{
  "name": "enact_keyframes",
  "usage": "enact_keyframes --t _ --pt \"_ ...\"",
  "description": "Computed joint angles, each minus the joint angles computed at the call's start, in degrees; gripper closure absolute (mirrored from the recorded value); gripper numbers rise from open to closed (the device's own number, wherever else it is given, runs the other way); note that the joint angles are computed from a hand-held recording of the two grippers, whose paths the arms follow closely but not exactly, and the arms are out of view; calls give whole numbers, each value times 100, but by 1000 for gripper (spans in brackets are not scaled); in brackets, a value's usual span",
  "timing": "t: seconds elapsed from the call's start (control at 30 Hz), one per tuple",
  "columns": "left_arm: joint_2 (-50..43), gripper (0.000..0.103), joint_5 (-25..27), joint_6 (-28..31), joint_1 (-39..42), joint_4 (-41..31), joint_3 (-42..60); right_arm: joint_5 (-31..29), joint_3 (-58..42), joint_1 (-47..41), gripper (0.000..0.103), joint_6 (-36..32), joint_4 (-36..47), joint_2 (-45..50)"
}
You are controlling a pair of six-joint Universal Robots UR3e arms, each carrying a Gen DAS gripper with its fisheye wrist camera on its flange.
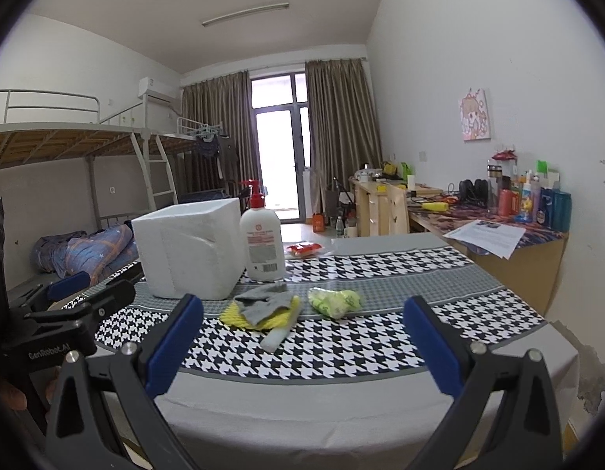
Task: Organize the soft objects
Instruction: 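Move the left gripper onto the grey cloth while the right gripper approaches the green packet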
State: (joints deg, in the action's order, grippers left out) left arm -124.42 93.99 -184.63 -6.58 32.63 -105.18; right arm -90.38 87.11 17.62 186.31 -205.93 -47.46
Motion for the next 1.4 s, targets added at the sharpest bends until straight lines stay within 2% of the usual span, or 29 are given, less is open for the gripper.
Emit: enact_keyframes --t 0.73,1.07,1.4 --pt "-704 1 -660 246 196 -2115 2101 151 -1978 -260 0 52 1827 777" --pt "-1275 1 -1073 375 210 -3438 3443 360 -3009 -439 0 135 2654 1305" --pt "-2086 1 -1052 435 166 -4813 5162 704 -4349 -622 0 94 3752 1929"
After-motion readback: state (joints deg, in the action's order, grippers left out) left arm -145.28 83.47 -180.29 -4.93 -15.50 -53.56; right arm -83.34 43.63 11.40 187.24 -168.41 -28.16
